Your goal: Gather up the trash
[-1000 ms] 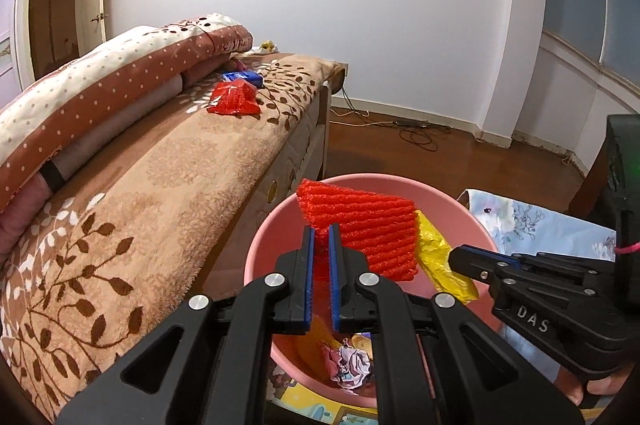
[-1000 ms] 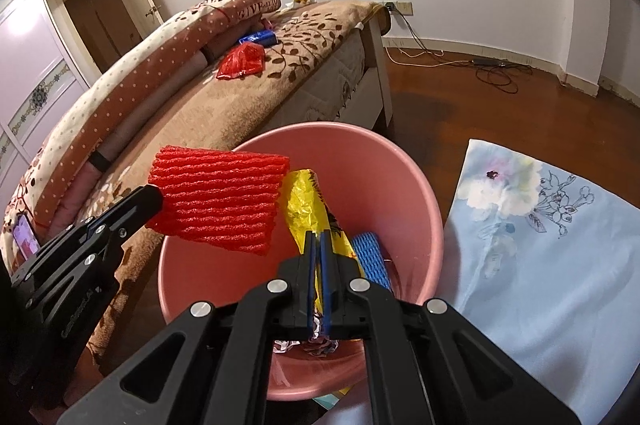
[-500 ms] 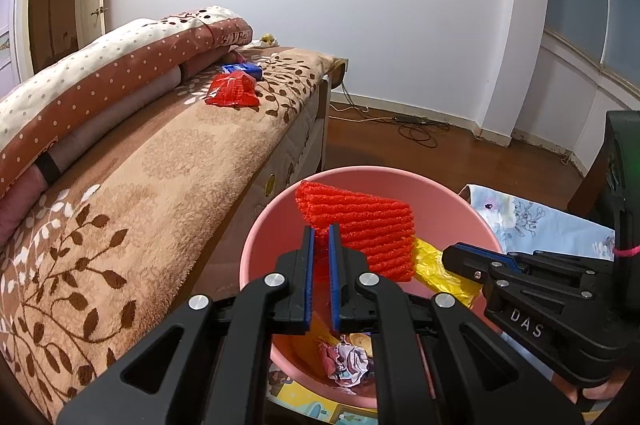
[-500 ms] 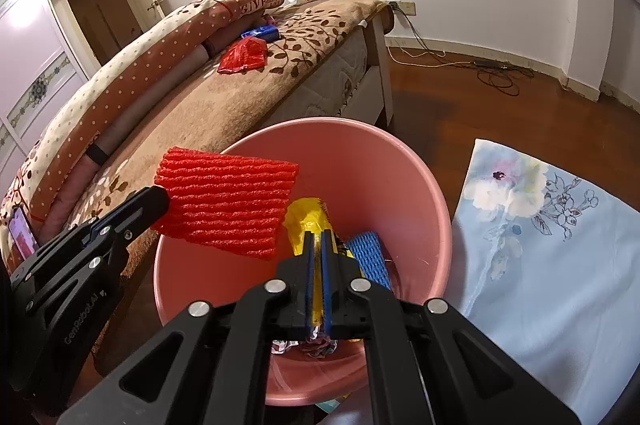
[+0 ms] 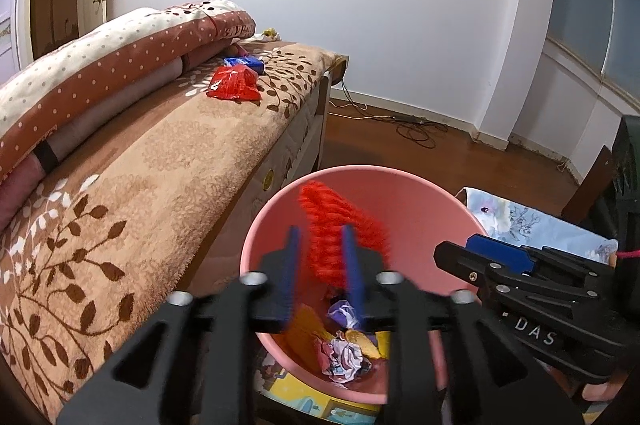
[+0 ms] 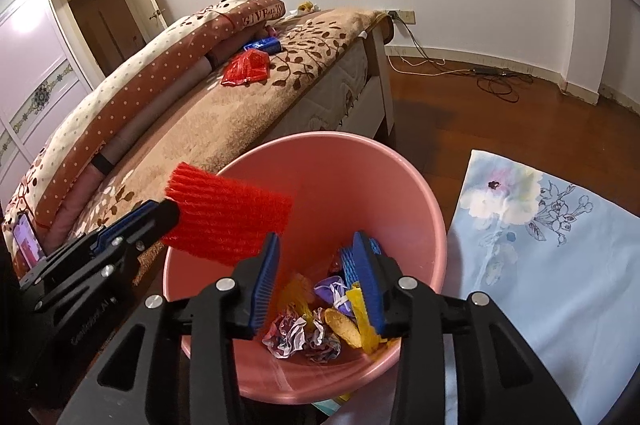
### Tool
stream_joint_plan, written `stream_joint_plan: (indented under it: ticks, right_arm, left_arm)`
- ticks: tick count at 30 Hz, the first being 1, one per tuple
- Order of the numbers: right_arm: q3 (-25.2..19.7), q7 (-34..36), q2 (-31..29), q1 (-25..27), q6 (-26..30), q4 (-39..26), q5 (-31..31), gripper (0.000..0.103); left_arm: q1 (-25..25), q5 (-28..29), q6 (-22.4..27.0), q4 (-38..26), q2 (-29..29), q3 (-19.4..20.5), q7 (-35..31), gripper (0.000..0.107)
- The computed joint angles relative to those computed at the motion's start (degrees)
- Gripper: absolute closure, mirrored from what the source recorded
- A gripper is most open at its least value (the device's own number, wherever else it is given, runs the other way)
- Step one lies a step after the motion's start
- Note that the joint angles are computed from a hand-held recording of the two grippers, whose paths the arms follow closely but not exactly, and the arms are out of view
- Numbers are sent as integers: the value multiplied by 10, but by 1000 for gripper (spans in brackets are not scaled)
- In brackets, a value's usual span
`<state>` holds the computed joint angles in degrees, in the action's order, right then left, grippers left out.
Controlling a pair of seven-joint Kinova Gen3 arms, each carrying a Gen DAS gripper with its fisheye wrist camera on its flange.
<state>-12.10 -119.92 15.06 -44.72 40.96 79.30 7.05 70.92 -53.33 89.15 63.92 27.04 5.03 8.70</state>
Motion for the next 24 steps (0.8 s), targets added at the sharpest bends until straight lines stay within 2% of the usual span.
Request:
stream_joint_plan:
  ticks: [2,11,16,24]
  right_arm:
    - [1,-1,-3,-1,-3,3,2,64]
    - [-1,-19,-31,-3,-18,26,19,55]
    - [-7,-30,-59,-2,-29,51,39,53]
    - [-31,-74,-117,-3,-45,111,112,48]
  left_arm:
    - [1,-2,-9,8,-6,0,11,68]
    - [2,-1,-26,19,-19,11,32,55]
    - [2,5,-34,22,-24,17,43,55]
    - [7,10,-36,3,-21,20,44,54]
